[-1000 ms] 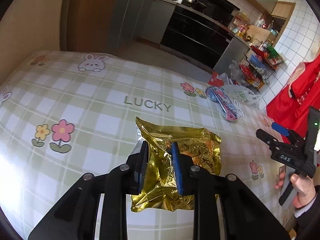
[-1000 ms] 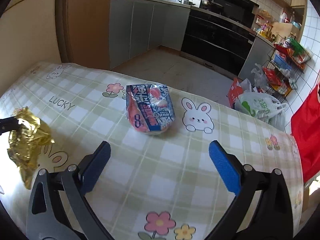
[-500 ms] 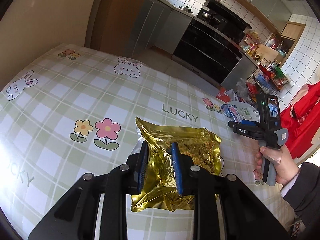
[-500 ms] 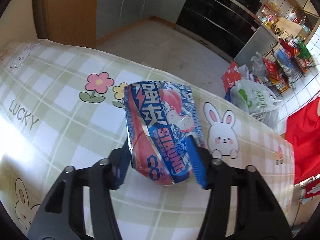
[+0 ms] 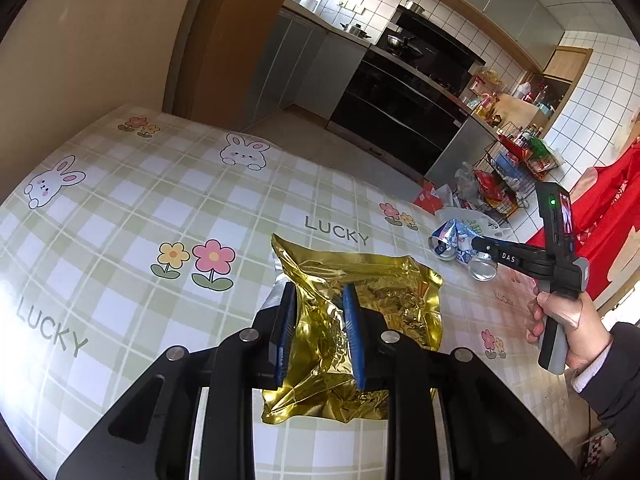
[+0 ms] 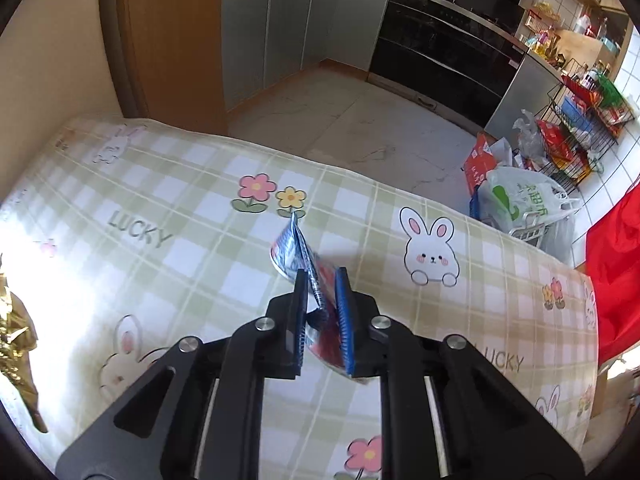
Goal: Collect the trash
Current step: 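Grasp the blue-and-red crushed can with the right gripper while the left gripper holds the foil bag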
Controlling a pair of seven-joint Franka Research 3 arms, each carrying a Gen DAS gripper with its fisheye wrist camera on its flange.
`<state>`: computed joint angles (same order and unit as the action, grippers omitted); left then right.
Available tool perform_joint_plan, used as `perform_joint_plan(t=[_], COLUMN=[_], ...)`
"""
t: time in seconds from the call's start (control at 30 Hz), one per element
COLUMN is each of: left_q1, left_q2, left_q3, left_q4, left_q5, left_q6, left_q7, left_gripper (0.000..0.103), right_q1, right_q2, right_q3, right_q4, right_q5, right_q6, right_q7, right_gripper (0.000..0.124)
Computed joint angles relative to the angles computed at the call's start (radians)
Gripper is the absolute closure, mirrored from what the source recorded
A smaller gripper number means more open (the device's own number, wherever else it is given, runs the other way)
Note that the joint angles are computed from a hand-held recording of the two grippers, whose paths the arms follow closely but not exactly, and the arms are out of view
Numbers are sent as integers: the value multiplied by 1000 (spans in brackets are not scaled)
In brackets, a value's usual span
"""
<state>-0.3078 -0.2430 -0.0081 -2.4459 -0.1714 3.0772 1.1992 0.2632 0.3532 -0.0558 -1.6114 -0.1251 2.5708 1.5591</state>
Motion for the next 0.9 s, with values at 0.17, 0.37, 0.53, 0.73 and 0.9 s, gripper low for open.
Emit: perform_joint_plan(t=[0.17,0.37,0.53,0.73,0.9], left_q1=[13,5,-2,20,25], left_q2=[-80,-194,-293,-421,-534], left_q3=[-21,-29,-39,-73,-86], left_q4=[-47,-117,-169,-228,-276], left_q5=[32,81,119,179,215], left_q6=[-16,-39,-70,-121,-178], left_q7=[-30,-78,-119,-179,-219], left_gripper=[80,80,80,80,80], right_q1=[-7,-20,-27,-15,11], right_q2=[-135,-291,-430,-630,-793], right_q3=[29,71,98,117,124], right_q4=[-151,-309,-435,-605,-727], right_q5=[36,100,147,260,348], right_q6=[38,62,84,103,101], right_q7=[-24,-71,-104,-161,-202], right_gripper=[110,111,111,111,111])
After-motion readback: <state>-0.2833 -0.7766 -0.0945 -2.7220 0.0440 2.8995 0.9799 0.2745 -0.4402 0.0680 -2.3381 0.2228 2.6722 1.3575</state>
